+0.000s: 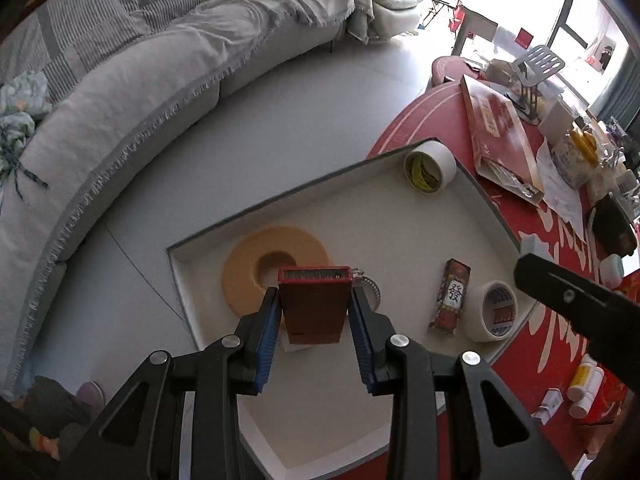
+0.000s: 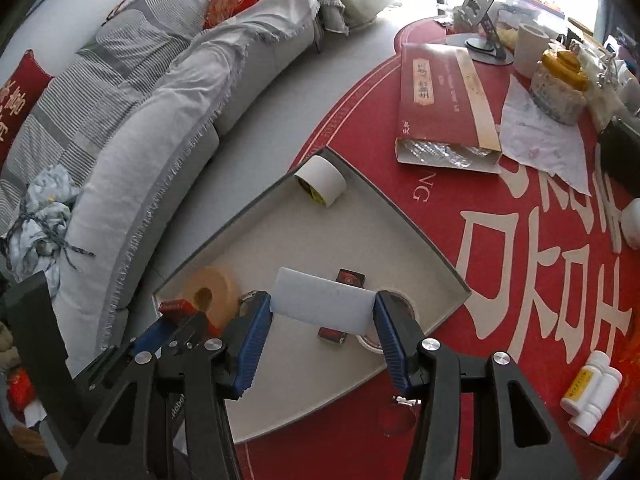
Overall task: Organize rigid objects
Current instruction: 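Carry the white block and red box over the tray with both tools, then open both tools to drop the block and red box into the tray, then move the right tool to the metal hose clamp and grasp it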
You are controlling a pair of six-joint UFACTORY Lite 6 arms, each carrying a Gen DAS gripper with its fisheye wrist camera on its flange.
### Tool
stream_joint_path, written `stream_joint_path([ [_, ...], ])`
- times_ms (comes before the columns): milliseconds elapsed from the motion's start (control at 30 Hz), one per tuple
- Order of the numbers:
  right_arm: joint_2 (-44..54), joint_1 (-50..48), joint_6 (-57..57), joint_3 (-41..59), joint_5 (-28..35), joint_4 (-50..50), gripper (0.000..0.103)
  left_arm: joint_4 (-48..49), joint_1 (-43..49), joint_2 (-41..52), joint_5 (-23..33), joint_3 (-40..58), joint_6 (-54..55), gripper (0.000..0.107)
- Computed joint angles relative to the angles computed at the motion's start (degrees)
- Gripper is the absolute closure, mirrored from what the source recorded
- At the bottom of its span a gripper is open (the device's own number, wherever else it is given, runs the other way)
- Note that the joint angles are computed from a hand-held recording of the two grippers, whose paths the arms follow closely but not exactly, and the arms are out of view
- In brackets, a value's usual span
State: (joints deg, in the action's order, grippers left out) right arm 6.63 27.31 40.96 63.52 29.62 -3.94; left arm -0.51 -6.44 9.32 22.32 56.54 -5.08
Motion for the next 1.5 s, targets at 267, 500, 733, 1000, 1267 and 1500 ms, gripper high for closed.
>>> stream_joint_path([
  [267,3.62,0.12,-0.54,2.34,-0.17,0.18,0.049,1.61,0.02,3.06,-0.99,1.42,-1.21,0.07],
  [500,8.41,-0.5,-4.13,5.08,0.29,3.13,0.039,5.66,-1.45,3.81,-3.26,0.54,-2.91,0.012],
  [733,2.94,-1.17,-0.13,-0.74,-0.89,0.19,0.009,2.47,-1.09,-0.15,-4.18,-1.86,2.33,0.004],
  [1000,-21.51,0.05,17.05,-28.0,1.03,-10.23,0.009,-10.0,0.84,-9.31,-2.83,-9.3,16.56,0.004],
  [1267,-17.41,10.44,23.73,-31.09,-0.99,-19.94,0.009,-8.02,-0.08,-15.8,-1.13,-15.44,14.57,0.004],
  [1500,-0.98,12.54,23.82,-21.98,-2.43,-21.61,0.031,-9.06,2.37,-18.65,0.89,-17.45,16.49,0.004],
])
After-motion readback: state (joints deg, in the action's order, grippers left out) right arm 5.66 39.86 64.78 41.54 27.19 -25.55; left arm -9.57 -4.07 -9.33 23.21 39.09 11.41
